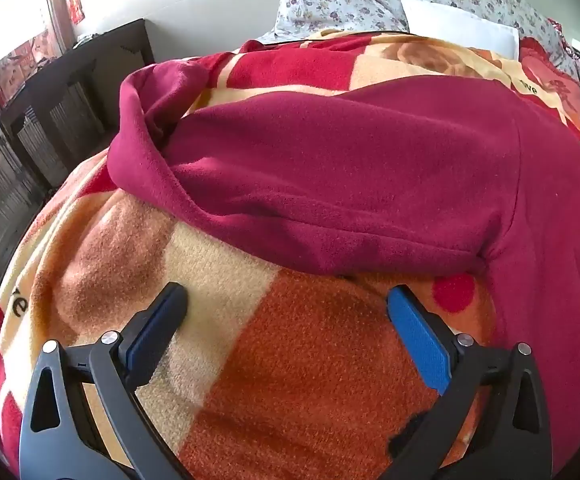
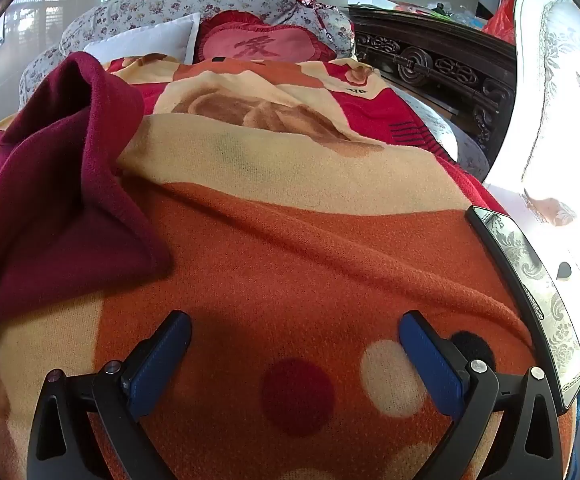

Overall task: Fold small clothes
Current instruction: 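Spread the dark red sweatshirt flat on the blanket with both tools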

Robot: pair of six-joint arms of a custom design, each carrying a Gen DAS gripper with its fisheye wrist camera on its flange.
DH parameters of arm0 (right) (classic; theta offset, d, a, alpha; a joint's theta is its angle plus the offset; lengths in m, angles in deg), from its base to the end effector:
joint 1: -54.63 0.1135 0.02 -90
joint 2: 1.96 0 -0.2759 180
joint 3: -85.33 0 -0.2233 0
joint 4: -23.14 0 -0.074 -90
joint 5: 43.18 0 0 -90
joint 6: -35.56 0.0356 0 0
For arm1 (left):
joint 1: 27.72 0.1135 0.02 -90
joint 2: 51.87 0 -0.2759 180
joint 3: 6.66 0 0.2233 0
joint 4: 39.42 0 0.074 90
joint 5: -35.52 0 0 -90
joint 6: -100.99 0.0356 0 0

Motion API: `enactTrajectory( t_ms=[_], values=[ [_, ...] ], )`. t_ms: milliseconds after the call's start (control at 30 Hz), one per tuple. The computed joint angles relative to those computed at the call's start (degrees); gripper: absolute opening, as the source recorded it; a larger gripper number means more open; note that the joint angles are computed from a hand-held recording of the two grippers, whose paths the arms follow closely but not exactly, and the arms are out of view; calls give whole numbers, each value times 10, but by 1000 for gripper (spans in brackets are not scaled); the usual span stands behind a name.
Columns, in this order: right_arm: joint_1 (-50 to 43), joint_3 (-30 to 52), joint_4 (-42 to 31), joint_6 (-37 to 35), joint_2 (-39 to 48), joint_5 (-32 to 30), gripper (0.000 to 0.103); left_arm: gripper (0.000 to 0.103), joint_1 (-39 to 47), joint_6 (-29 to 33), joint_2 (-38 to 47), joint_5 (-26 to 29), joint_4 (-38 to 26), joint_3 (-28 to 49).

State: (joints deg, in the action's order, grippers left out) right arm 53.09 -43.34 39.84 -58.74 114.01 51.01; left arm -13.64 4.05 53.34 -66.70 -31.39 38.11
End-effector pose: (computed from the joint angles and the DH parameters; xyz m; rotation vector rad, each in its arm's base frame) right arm 0.3096 -0.0109 0.0785 -0.0241 2.4088 -0.1352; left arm 0.2590 0.0727 0.0993 -0.5416 2.4239 0.3178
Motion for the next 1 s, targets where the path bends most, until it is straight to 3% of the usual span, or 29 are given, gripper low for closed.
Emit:
enactTrajectory(
  t_ms=[300,400,600,733,833,1000],
  values=[
    [5,7,-4,3,4,3,103,102,-7,-7,4,-12,-10,5],
    [7,8,-1,6,7,6,103,101,-15,-21,-20,-7,-94,35],
    [6,8,-22,-1,-6,2,103,101,-57,-31,-148,1,-154,-10],
    [-32,8,-131,-24,-74,-83,102,101,-92,-58,-244,12,-216,-27],
    [-78,-39,-189,-31,-208,-135,102,101,-138,-78,-293,-7,-265,-19],
    [-174,-6,-402,-106,-399,-214,102,101,-219,-115,-341,-31,-323,-8]
  ],
)
